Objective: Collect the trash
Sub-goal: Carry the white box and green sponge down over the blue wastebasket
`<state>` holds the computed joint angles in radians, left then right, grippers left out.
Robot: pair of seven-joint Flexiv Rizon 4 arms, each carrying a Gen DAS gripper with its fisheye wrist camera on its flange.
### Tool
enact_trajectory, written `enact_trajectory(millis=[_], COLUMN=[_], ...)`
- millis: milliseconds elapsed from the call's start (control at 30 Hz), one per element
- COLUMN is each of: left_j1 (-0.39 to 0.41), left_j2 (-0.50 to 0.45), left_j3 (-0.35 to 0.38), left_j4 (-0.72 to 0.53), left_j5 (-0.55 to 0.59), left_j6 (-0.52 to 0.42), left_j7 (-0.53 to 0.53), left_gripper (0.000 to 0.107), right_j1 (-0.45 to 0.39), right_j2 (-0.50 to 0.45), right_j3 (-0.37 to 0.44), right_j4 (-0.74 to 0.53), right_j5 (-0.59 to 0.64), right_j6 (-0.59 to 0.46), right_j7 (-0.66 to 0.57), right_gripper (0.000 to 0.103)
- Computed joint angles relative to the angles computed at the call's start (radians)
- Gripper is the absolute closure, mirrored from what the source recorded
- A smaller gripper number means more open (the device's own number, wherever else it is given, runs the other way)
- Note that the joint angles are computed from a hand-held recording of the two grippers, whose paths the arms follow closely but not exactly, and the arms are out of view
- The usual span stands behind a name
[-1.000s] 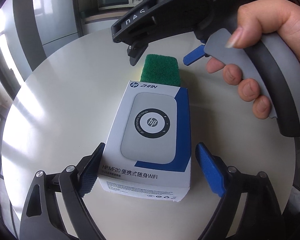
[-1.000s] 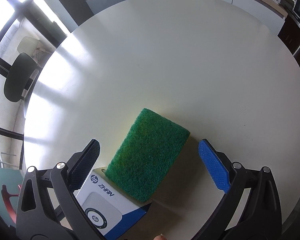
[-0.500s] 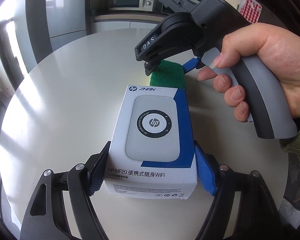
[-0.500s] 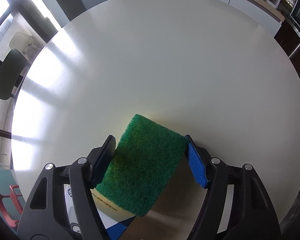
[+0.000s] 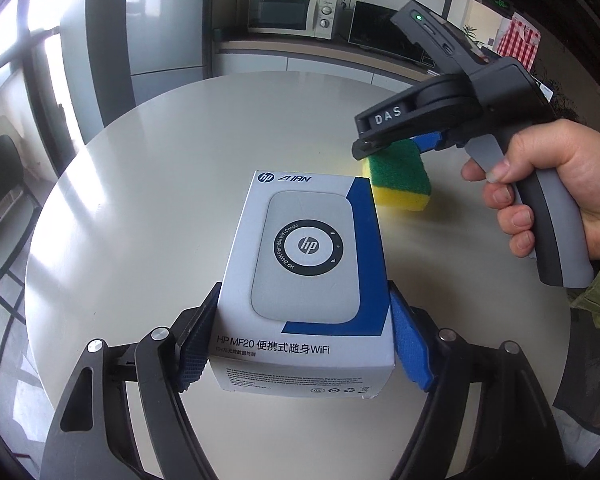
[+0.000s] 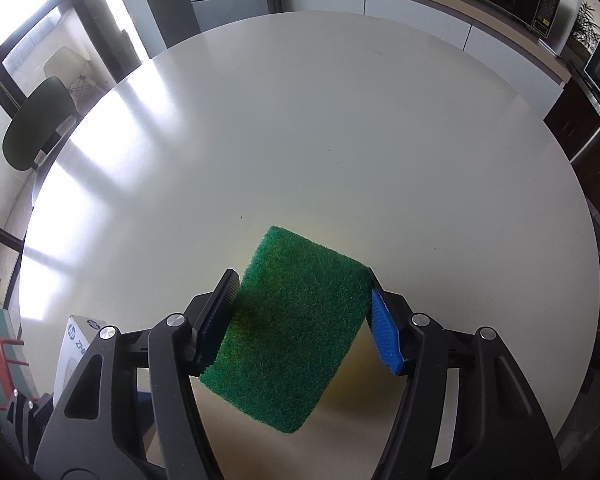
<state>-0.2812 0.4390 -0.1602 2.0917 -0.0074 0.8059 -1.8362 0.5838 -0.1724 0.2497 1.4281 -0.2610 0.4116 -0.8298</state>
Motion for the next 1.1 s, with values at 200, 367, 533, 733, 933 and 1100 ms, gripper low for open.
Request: enact_trajectory(millis=[200, 367, 533, 733, 933, 1100], left_j1=[0.015, 0.016, 0.004, -0.024, -0.059, -0.079], left_j2=[0.054, 0.088, 0.133, 0.215, 0.284, 0.343], left_j3=[-0.030, -0.047, -0.050, -0.074, -0.111, -0.135], left_j4=[0.004, 0.008, 0.040, 0.072, 0.093, 0.108], left_j5=[0.042, 0.066, 0.052, 0.051, 0.045, 0.043], left_j6=[-0.030, -0.053, -0.043, -0.063, -0.095, -0.144], left_j7=[-0.069, -0.101, -0.158, -0.195, -0.219, -0.250], left_gripper=[0.031, 0.031, 0.031, 0.031, 0.031, 0.031], right_j1=[-0.060, -0.086, -0.099, -0.111, -0.109, -0.089], right_j2=[0.164, 0.283, 0.377, 0.542, 0.705, 0.842], right_j3=[0.021, 0.054, 0.077, 0.107, 0.162, 0.205], right_j4=[0.205, 0.340, 0.426, 0.542, 0.645, 0.724], right_j5=[0.009, 0.002, 0.005, 0.060, 0.068, 0.106], right_j6=[0.142, 0.185, 0.239, 0.314, 0.317, 0.309], right_j7=[0.004, -0.016, -0.030, -0.035, -0.038, 0.010], right_gripper=[0.045, 0.045, 0.045, 0.045, 0.045, 0.045])
